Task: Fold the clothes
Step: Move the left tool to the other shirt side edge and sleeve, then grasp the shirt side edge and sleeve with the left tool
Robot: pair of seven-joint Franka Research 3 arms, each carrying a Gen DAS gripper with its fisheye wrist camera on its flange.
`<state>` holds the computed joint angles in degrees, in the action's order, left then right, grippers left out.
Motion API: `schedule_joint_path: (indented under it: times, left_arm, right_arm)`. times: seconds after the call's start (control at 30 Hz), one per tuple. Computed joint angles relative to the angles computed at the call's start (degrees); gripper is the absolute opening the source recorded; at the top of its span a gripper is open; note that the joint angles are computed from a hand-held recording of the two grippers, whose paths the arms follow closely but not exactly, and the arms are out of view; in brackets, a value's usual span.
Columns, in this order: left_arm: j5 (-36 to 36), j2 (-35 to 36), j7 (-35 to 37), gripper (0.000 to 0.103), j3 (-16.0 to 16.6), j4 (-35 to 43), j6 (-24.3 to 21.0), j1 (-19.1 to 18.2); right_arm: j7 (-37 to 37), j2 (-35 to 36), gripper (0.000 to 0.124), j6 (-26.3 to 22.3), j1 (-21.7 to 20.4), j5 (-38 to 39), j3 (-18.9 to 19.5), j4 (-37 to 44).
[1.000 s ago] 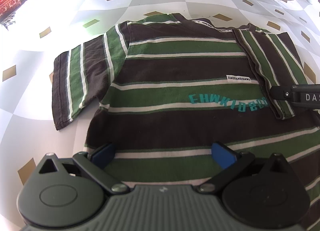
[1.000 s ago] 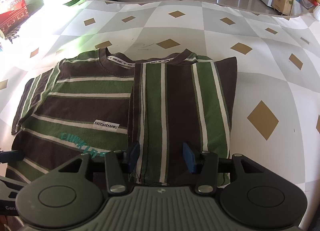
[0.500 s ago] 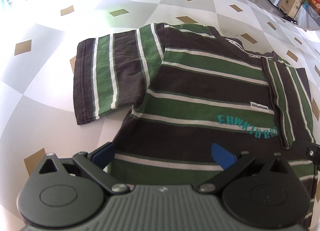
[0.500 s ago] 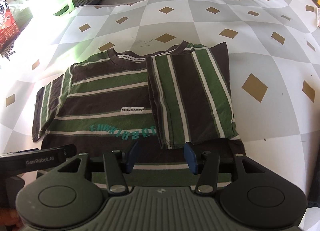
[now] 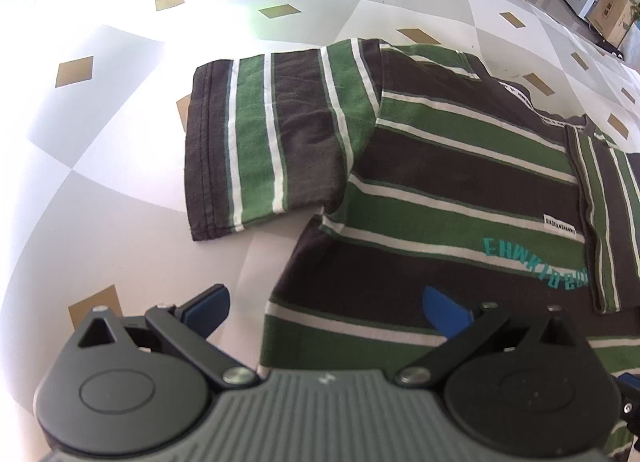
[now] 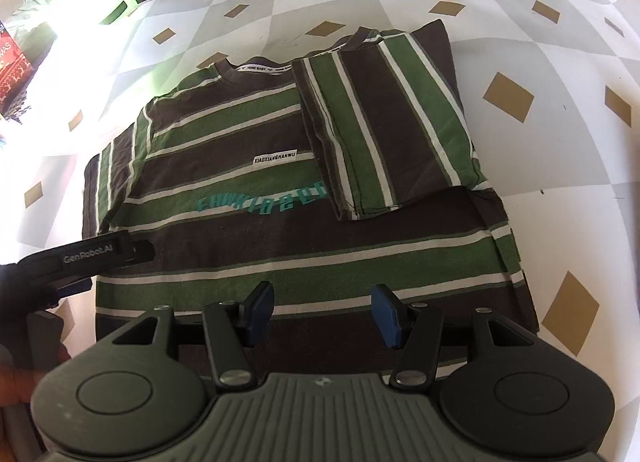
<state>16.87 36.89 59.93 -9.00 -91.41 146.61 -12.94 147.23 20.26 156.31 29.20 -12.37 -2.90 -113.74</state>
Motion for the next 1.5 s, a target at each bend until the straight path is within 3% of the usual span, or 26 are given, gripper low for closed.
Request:
schedule_joint_path:
  times: [0.1, 0.43, 0.97, 1.13, 1.2, 1.5]
  left_arm:
    - [0.5, 0.5, 0.4, 0.103, 0.8, 1.5, -0.4, 0.6]
    - [-7.4, 5.6, 8.2, 0.103, -2.1, 9.2, -2.8, 6.5]
    - [-19.6, 10.7, 13.5, 0.103, -7.2, 13.6, 4.4, 12.2]
    - [-21.1, 12.6, 14.3, 0.101, -7.5, 15.9, 3.6, 12.4]
    - [-21.2, 13.2, 14.9, 0.094, -7.4, 16.9, 2.7, 12.3]
    - [-18.8, 13.3, 12.3, 0.090, -4.5, 17.9, 1.9, 10.2]
  right_arm:
    - [-2.1, 0.0, 0.053, 1.6, -1.5, 3.2, 1.3, -0.6]
    - [-6.6, 0.8, 0.053, 1.1, -1.4, 5.9, 1.7, 0.9]
    - [-10.8, 2.0, 0.053, -0.2, -2.2, 10.5, 2.8, 1.9]
    - [-12.0, 2.3, 0.053, -0.6, -2.5, 12.1, 3.1, 2.4]
    - [-12.9, 2.5, 0.053, -0.6, -2.7, 12.9, 3.4, 2.5]
    - [-15.6, 2.7, 0.053, -1.3, -3.4, 16.3, 4.2, 2.8]
